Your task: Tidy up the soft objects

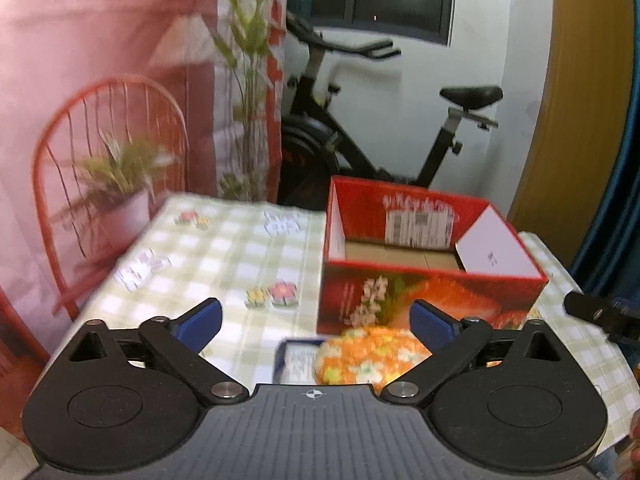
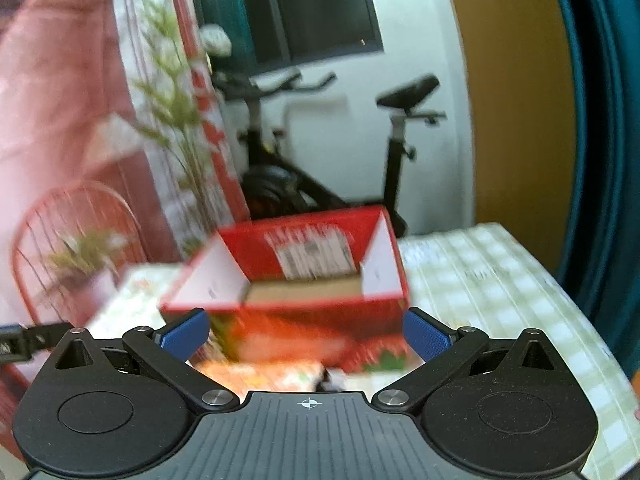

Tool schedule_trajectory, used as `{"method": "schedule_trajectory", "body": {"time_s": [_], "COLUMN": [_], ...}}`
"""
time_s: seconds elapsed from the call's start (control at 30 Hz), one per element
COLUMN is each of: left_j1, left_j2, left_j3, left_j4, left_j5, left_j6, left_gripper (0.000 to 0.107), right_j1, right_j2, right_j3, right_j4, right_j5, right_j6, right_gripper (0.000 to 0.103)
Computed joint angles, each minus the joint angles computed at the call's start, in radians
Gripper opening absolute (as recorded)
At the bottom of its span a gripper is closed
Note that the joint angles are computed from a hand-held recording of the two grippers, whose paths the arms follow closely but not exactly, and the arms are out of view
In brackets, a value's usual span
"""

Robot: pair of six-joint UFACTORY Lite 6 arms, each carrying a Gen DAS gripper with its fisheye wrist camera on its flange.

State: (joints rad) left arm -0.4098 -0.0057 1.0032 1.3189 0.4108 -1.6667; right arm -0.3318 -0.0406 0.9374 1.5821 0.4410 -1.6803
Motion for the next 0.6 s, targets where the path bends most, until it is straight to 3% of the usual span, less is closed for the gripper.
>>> {"method": "schedule_trajectory", "body": {"time_s": [0.1,0.2,0.3,0.4,0.47,0.53,0.6], "left_j1": [0.064,0.086,0.087,0.116,0.122,0.117,0.12], "left_j2": [0.048,0.088,0.114,0.164,0.199,0.229,0.259], "left_j3": [0.006,0.009,0.016,0.072,0.113,0.136,0.152], "left_j4": [-0.06,0.02,0.07,-0.071,-0.139,-0.103,-0.148], "left_j5": [-0.093,-0.115,-0.113,-0.181,-0.196,-0.2,-0.222], "left_j6": [0.041,-0.033,-0.066,0.086,0.161,0.124,0.162], "left_gripper": [0.085,0.073,0.062,0.046,0.044,0.044,0.044], "right_j1": [0.042,0.065,0.072,0.063,0.07,0.098,0.117], "right_j2": [0.052,0.115,0.168,0.229,0.261,0.279,0.315], "right_j3": [-0.014,0.013,0.035,0.086,0.108,0.105,0.125], "right_j4": [0.079,0.08,0.106,0.053,0.076,0.162,0.151], "right_j5": [-0.038,-0.039,-0.012,0.039,0.074,0.079,0.078], "right_j6": [-0.102,-0.081,-0.122,-0.092,-0.136,-0.25,-0.265], "right_gripper": [0.103,0.101,0.088,0.075,0.063,0.05,0.044]}}
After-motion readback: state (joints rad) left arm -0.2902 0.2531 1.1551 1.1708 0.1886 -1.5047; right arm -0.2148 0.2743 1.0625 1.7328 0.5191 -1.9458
